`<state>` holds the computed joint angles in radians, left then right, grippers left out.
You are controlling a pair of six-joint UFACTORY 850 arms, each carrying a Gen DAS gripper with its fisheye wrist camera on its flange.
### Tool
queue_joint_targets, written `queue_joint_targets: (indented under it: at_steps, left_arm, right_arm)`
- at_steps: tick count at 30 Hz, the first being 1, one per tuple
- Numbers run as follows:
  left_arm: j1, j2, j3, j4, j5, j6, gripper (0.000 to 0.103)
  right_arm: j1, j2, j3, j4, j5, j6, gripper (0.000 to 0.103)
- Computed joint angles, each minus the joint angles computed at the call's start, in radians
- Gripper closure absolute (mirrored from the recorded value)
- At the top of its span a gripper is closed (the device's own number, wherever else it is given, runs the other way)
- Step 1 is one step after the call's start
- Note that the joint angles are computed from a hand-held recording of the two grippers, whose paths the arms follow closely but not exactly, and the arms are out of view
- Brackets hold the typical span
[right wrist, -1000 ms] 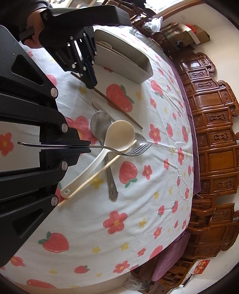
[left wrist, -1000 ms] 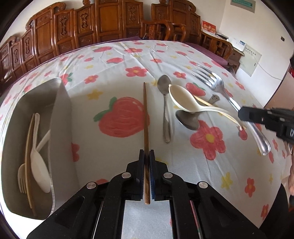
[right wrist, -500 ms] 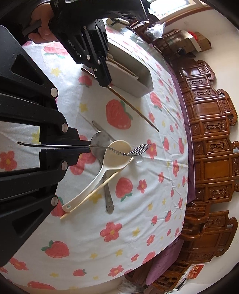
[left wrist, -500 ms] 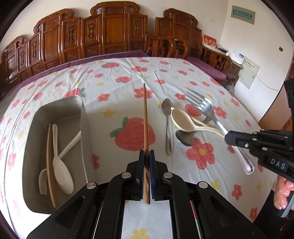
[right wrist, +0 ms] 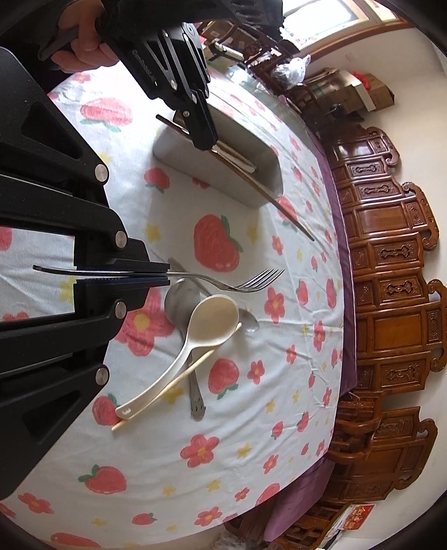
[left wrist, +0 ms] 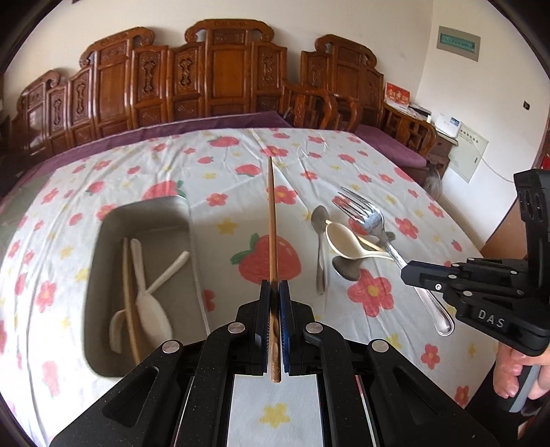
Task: Organize utensils
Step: 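Carry the chopstick and steel fork into the grey tray and open both tools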
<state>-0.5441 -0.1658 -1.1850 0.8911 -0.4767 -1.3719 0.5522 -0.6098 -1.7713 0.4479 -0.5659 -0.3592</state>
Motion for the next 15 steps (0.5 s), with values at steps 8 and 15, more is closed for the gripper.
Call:
queue_joint_targets:
  at_steps: [8,15]
  left_arm:
    - [-0.036,0.039,-0.018,-0.041,-0.107,0.059,0.099]
    - [-0.027,0.085,-0.024,-0.13,-0.18,0.156,0.099]
  right_arm:
    - [0.005,-0.006,-0.067,0.052,-0.051,-0.074,0.1]
    - [0.009,-0.02,-0.15,0.078,-0.112,-0.115,0.1]
